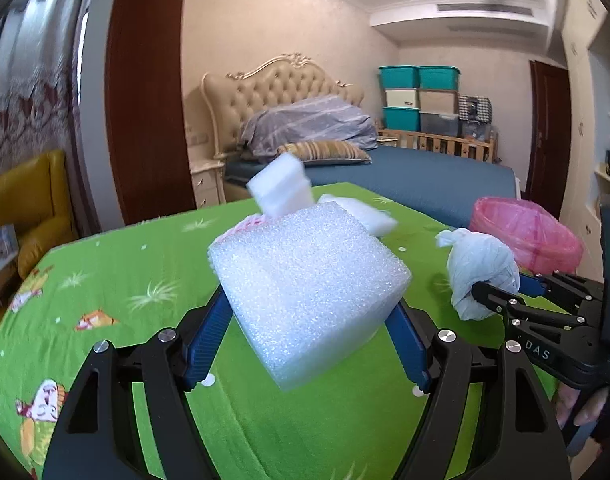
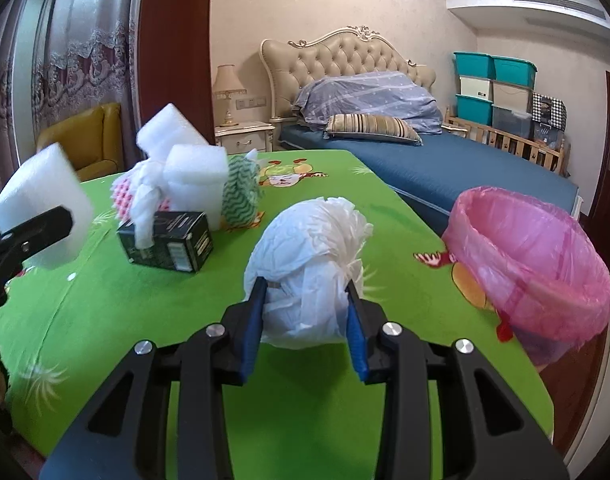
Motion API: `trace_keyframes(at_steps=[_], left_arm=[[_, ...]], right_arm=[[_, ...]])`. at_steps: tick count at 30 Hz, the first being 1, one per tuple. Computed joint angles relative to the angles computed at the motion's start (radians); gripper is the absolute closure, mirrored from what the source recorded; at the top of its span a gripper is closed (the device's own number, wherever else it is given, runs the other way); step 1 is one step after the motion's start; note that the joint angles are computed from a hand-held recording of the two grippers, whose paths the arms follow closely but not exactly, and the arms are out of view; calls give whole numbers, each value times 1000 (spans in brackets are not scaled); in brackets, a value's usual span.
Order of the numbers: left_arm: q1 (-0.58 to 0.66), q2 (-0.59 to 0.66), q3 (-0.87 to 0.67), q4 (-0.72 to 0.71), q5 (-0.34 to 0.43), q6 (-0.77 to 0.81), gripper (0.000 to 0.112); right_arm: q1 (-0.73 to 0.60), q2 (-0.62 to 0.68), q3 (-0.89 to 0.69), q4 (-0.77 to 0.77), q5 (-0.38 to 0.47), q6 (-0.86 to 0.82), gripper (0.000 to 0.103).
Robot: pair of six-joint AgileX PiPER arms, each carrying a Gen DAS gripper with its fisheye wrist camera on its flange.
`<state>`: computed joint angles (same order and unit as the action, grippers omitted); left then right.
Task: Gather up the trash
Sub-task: 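Close left tool on the foam block while right tool grips the plastic bag bundle, then carry foam block in left tool and bag bundle in right tool over the pink bin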
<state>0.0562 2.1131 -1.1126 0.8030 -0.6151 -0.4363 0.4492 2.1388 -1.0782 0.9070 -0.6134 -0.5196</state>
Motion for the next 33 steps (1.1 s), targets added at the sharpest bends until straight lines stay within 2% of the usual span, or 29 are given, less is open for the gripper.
trace_keyframes(at_steps=[4,8,17,23,33], left_arm=[[-18,-10,27,-17,-12,55,41],[-26,-12,30,-12,-2,54,41],[-18,-11,6,147,-9,-83,41],[-40,-3,-39,301,9,-239,41],[-142,15,-87,395,76,-292,41]], right_arm=[[36,-45,76,7,-79,-12,67],[42,-83,131,-3,-120,11,67],[33,-138,221,-43,-168,88,67],[16,-177,287,-63,-208,139,67],[-20,-217,388,-91,-252,209,67]])
